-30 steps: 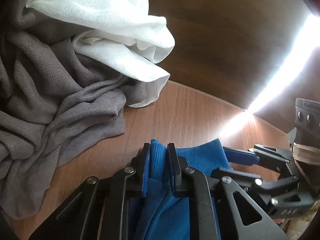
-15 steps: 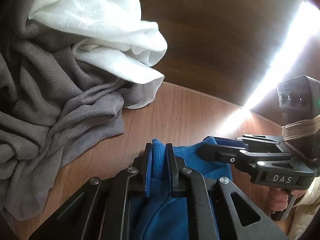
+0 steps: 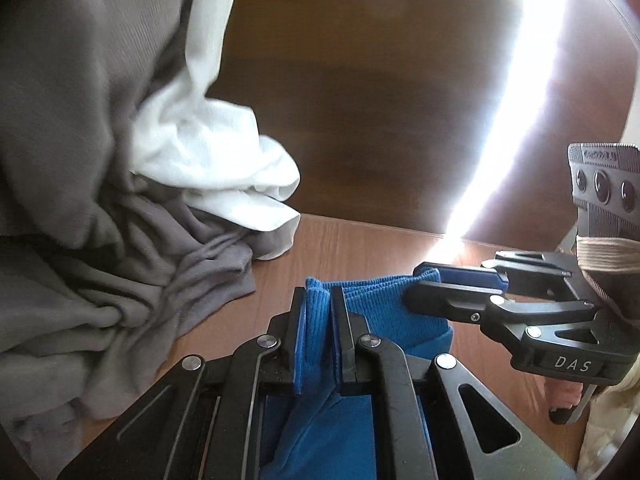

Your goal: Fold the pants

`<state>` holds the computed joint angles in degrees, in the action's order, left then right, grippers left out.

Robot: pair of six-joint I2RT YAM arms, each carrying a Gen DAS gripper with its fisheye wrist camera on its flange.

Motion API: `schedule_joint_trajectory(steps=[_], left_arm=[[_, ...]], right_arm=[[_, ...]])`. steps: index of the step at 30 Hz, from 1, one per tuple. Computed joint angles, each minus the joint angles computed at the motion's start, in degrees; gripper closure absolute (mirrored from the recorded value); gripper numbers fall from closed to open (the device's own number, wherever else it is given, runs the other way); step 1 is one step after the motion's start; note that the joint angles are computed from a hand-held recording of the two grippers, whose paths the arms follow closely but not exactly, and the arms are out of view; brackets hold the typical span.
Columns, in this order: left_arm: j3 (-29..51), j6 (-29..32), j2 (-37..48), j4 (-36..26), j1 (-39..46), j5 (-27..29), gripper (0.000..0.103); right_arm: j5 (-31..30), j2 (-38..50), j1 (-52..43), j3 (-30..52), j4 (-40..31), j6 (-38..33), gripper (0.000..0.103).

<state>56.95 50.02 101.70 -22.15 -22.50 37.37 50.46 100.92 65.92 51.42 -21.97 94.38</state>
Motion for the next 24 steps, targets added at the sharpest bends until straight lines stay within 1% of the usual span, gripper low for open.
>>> schedule_joint_trajectory(steps=[1,5,8,9,10,12,15,18,21,23,24], left_arm=[[-0.53,1.30,-1.39,-0.95,0.89,0.22,0.091],[-2.01,4.93,-6.19,-4.52,3.77,1.47,0.091],[-2.43,8.74,-8.84,-8.42,7.19,3.74,0.091],[-2.62,9.38,-9.07,-8.69,7.79,4.09,0.091],[-2.78,11.36,-9.92,-10.27,9.31,5.07,0.091],[-3.66,12.97,-10.43,-10.70,10.71,5.97,0.091],[-4.08,18.15,-11.47,-14.74,14.78,8.03,0.091],[-3.85,24.87,-11.85,-20.31,19.85,9.95,0.091],[-3.09,31.88,-11.03,-25.83,24.87,11.45,0.091],[-2.10,37.82,-9.90,-30.56,28.98,11.90,0.091],[-1.76,39.27,-9.35,-31.49,29.99,11.88,0.091]], right_arm=[[0.68,0.54,0.56,1.99,-2.31,-0.09,0.087],[2.57,1.96,2.43,7.97,-7.93,-0.71,0.087],[4.50,3.97,4.48,14.57,-14.31,-0.50,0.087],[4.86,4.85,4.71,16.52,-15.85,-0.67,0.087],[5.46,6.03,5.37,19.42,-18.50,-0.47,0.087],[6.41,8.09,6.54,24.06,-22.78,-0.10,0.087],[7.30,12.70,8.13,32.32,-29.55,0.74,0.087],[7.49,17.45,9.56,40.51,-34.99,1.42,0.087],[7.46,22.11,10.61,48.35,-39.11,0.81,0.087],[7.48,25.77,11.39,54.39,-42.59,0.69,0.087],[7.44,27.68,11.70,57.44,-44.31,0.76,0.087]])
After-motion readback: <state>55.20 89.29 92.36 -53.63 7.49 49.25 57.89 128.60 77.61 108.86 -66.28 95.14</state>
